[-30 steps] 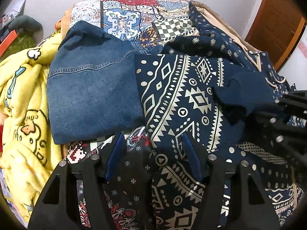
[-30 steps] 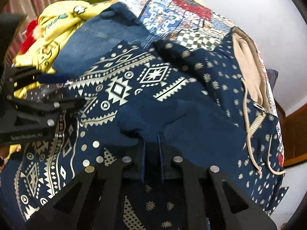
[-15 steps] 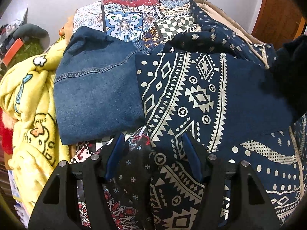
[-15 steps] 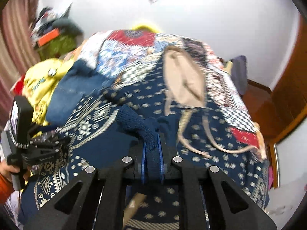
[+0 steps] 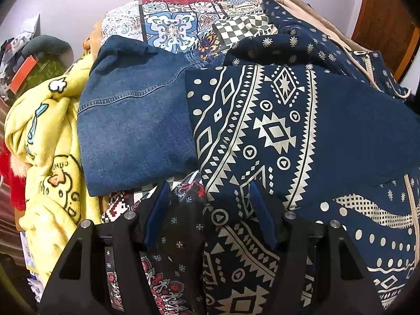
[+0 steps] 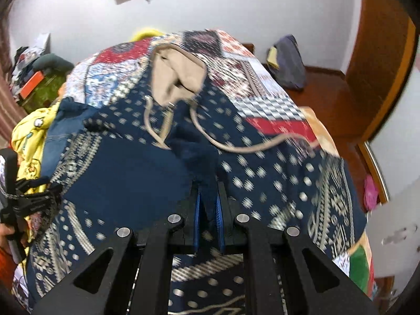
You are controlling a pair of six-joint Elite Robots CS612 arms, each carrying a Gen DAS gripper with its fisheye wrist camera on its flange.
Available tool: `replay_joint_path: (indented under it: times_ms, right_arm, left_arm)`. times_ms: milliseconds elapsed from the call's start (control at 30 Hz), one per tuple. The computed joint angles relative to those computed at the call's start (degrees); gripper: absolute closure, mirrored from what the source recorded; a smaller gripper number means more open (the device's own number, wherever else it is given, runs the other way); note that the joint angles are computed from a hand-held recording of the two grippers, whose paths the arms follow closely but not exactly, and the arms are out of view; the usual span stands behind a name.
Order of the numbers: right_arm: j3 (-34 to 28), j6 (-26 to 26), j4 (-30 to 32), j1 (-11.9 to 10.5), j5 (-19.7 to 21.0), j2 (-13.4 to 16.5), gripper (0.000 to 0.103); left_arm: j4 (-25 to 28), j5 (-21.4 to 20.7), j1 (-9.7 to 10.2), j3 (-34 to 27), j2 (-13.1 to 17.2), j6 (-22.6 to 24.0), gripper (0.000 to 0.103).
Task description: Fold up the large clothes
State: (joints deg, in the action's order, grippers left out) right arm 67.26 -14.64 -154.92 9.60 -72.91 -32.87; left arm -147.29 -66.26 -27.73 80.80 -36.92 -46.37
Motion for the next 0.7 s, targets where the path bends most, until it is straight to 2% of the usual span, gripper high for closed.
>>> replay_joint_path:
  times_ms: [133, 367, 500, 533, 600, 700]
  right_arm:
    - [-0.2, 0.1, 2.6, -0.7, -1.1, 0.4, 0.094]
    - [0.1, 0.8, 6.3, -2.0, 0.7, 0.1, 0.091]
    - [0.7, 1.0, 5.9, -2.5, -1.2, -0.8, 0.087]
    - [1.0, 1.0, 5.6, -2.8, -1.3, -1.3, 0.085]
    - [1.4, 1.4, 4.7, -3.2, -0.8, -1.9, 0.068]
    - [3.0, 3.0, -0.1, -4.2, -0.6, -3.0, 0.052]
  left_arm:
    - [1.1, 0.1, 0.00, -0.5, 0.1, 0.0, 0.041]
    - [3.4, 0.8, -0.17, -1.3, 0.2, 0.4, 0.041]
    - [4.4, 0.5, -0.06, -1.6, -0.1, 0.8, 0.041]
    - [4.6, 0.3, 0.00, -1.6, -0.3, 0.7, 0.041]
    - [3.6, -0.3, 0.10, -1.4, -0.9, 0.4, 0.041]
    - [1.8, 0.9, -0.18, -1.4, -1.7, 0.7, 0.041]
